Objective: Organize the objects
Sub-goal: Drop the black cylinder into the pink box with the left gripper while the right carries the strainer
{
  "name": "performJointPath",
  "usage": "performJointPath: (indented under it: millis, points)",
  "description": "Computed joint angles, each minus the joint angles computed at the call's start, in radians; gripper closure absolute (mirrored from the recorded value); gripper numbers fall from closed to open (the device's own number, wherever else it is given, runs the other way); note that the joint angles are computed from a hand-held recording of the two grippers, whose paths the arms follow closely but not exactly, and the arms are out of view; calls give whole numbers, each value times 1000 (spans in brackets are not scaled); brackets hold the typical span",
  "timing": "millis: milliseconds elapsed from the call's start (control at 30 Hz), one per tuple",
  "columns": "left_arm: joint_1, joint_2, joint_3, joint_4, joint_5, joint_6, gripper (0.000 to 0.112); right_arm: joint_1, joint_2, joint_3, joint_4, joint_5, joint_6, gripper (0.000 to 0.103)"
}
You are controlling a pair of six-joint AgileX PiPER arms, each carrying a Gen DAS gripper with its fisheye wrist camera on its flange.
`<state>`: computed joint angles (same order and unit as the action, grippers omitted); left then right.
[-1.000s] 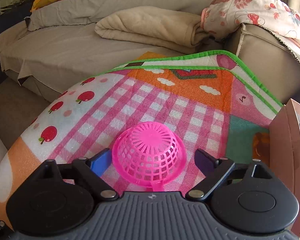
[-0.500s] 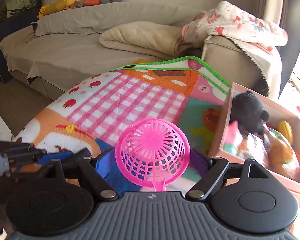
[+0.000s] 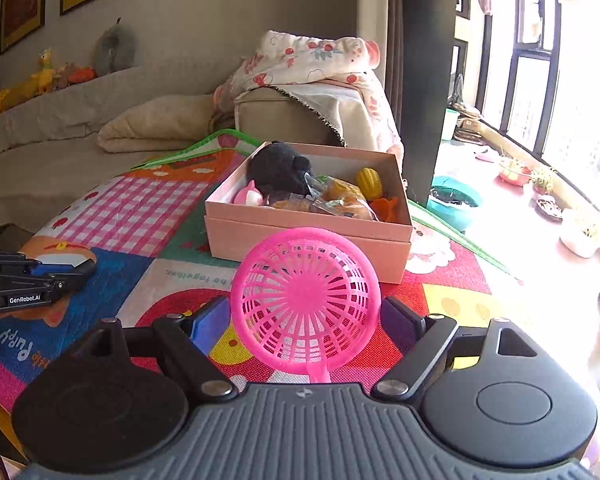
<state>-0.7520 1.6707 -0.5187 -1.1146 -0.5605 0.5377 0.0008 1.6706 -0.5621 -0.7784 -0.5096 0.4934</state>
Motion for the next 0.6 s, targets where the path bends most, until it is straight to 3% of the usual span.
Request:
performJointPath:
  millis: [100,267,400,500,567,600]
  points:
    - [40,-21,-88,46,109,-4,90,-61,29,0,-60,-59,42,20]
    - [31,25,-355,-156,172,351,90,-128,86,6,-108,-145,63,20]
    - [46,147,-608,-258,236,525,90,-167,124,1,-134,-188,87,20]
    - [93,271,-773,-198,323,389,90,-184,140,7,-129,-207,76,20]
    - [134,337,-850,-248,414,364,90,-197,152,12,-124,-220,64,20]
    - [139,357,-866,-251,419,350,90,-202,158,12,-121,-223,58,20]
